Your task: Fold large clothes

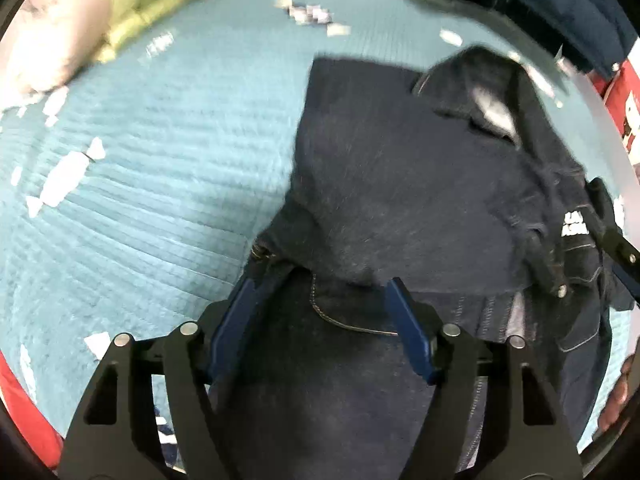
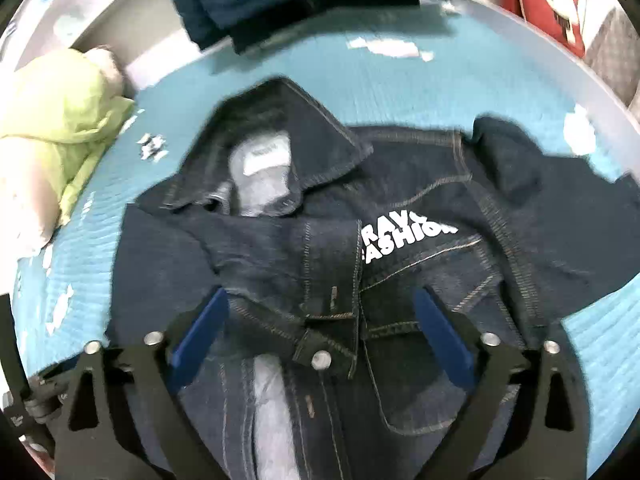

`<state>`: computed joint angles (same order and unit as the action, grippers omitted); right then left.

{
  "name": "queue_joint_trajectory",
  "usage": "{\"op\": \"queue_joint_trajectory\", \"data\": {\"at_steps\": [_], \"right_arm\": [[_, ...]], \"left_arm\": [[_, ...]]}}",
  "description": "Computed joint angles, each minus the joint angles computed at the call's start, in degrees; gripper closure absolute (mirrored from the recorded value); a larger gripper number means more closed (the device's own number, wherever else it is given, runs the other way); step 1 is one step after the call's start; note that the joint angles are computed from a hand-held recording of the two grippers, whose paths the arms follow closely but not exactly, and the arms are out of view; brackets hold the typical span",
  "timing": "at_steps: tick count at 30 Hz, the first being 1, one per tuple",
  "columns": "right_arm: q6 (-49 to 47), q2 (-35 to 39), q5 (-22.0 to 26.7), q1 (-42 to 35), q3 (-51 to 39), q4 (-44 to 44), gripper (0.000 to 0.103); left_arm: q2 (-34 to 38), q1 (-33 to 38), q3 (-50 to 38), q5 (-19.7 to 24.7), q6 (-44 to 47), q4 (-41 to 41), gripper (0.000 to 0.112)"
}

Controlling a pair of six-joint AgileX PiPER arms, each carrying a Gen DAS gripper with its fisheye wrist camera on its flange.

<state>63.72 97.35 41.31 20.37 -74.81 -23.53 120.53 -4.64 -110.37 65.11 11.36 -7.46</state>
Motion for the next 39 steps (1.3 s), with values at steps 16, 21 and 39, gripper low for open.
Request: {"op": "queue_joint_trajectory", "data": {"at_steps": [16,21,39], "right_arm": [[20.77,-17.78,4.19,10.30,18.18,-10.46,0.010],[25.61,-24.23,3.28,8.39,25.59,-10.66,0.010],[-5.50,-43.16,-4.29,-34.00,43.71,9.77,0.010]], "left_arm": [[-17.65,-6.54,22.36,-6.21,4.09,-1.95,0.038],[-19.59,-12.93,25.56,-8.26,2.10,0.19,0.038],[-5.57,-30.15,6.22,-0.78,0.11,-6.74,0.038]]}}
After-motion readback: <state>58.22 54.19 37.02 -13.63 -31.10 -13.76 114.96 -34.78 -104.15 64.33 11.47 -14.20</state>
